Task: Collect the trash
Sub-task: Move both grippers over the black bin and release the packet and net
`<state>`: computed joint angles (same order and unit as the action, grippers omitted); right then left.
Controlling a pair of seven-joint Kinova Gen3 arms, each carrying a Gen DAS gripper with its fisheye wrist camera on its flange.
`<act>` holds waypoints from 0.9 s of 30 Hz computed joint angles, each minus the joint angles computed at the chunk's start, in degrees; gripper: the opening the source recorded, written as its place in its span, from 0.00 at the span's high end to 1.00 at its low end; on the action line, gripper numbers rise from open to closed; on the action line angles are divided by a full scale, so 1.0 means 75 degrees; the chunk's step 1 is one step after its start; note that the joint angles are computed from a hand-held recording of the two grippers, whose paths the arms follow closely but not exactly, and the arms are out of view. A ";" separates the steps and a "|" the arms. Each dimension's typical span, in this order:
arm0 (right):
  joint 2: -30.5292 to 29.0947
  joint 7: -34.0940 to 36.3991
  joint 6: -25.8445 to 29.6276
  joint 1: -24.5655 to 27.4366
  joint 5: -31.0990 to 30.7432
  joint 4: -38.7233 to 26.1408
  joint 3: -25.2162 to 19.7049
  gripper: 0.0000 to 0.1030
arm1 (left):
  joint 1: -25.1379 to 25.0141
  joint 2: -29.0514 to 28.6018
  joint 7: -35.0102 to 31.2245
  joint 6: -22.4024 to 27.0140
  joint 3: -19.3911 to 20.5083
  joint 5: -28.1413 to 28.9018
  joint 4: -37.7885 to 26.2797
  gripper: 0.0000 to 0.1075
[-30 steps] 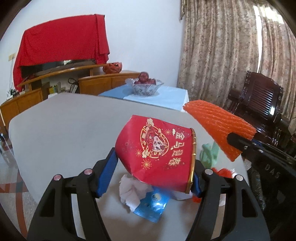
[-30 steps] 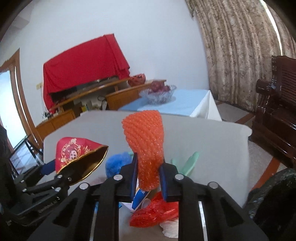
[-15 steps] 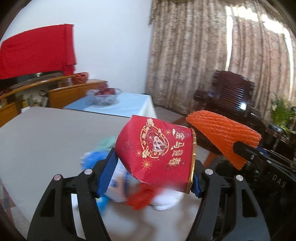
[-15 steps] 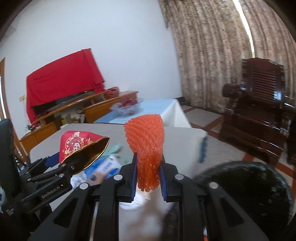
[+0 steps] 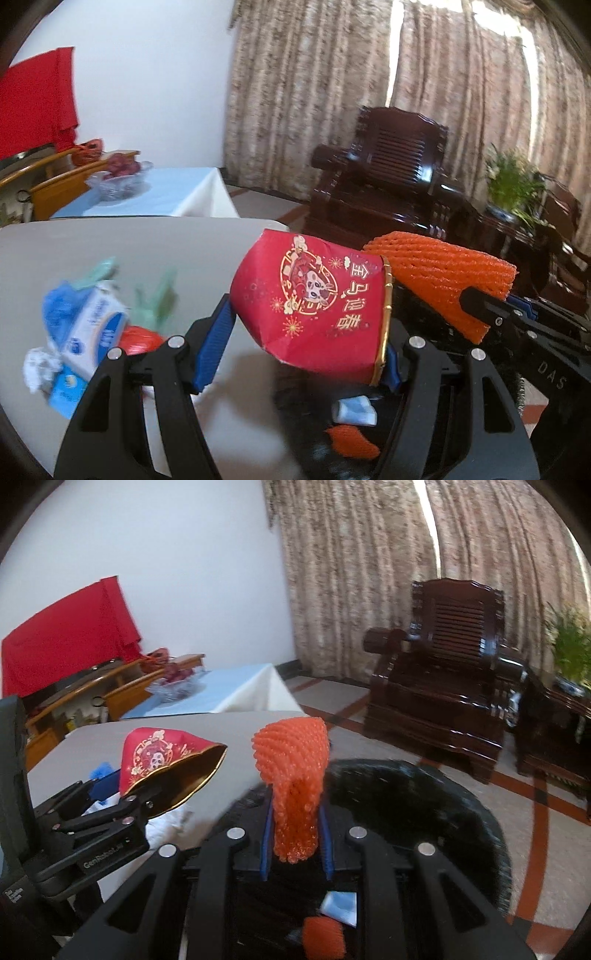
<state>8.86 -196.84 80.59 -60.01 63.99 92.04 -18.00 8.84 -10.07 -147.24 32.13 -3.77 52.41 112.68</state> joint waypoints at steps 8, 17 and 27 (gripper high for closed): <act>-0.0356 -0.0411 0.0473 0.0165 -0.0546 0.0570 -0.0168 0.62 | 0.0286 0.0454 -0.0008 0.0166 0.0443 0.0023 -0.0071 0.25; -0.0458 -0.1023 0.1249 0.0280 -0.0800 0.0800 -0.0397 0.13 | -0.0042 0.0442 -0.0358 0.0413 0.0467 0.0212 0.0085 0.17; 0.0017 -0.0953 0.0946 0.0143 -0.0514 0.0165 -0.0214 0.06 | -0.0458 -0.0069 -0.0334 0.0275 -0.0228 -0.0039 0.0047 0.15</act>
